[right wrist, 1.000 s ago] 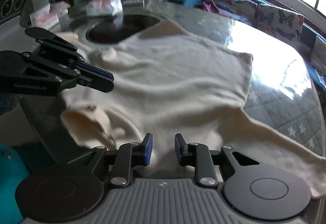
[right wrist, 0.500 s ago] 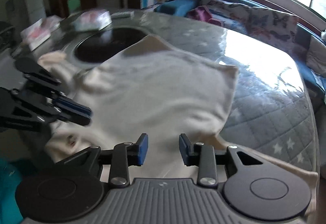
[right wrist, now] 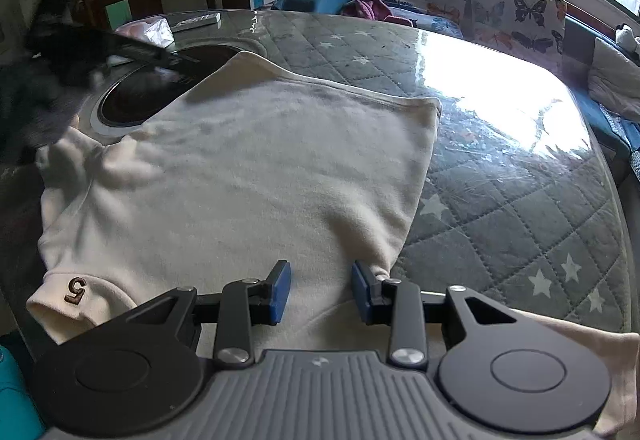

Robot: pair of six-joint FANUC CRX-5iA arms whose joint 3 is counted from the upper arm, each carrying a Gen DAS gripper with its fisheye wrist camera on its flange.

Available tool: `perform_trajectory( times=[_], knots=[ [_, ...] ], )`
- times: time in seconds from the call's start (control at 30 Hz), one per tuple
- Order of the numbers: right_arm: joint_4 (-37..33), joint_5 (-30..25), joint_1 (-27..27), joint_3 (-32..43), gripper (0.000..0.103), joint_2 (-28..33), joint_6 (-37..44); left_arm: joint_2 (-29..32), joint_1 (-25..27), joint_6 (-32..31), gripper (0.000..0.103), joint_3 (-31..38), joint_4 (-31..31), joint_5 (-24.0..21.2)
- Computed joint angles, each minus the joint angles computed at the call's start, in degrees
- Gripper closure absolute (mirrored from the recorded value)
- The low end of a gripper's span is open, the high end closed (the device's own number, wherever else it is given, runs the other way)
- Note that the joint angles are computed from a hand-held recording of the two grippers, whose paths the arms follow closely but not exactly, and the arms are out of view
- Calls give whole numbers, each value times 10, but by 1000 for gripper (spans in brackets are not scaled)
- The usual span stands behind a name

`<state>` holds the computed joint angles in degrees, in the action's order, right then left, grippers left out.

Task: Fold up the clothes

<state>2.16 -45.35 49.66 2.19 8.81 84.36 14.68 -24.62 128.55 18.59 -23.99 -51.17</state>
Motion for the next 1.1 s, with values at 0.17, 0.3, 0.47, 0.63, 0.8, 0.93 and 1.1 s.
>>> perform_trajectory(
  times=[0.17,0.3,0.47,0.63,0.8,0.93,1.1],
  knots=[
    [-18,-6,-6,10,66,4,13,39,20,-3,79,32,15,-5],
    [-29,-11,-9,17,65,7,21,48,25,-20,79,32,30,9],
    [-37,-11,-11,22,58,10,33,51,18,-21,69,35,11,9],
    [-42,-7,-12,21,57,9,38,42,21,-44,97,16,21,38],
    [-43,-4,-12,18,57,8,40,54,-38,64,99,61,-155,-24],
    [-44,-3,-13,17,57,7,42,57,-34,104,74,72,-154,-55],
    [-44,0,-12,16,56,7,41,28,-15,79,77,26,-95,-2]
  ],
)
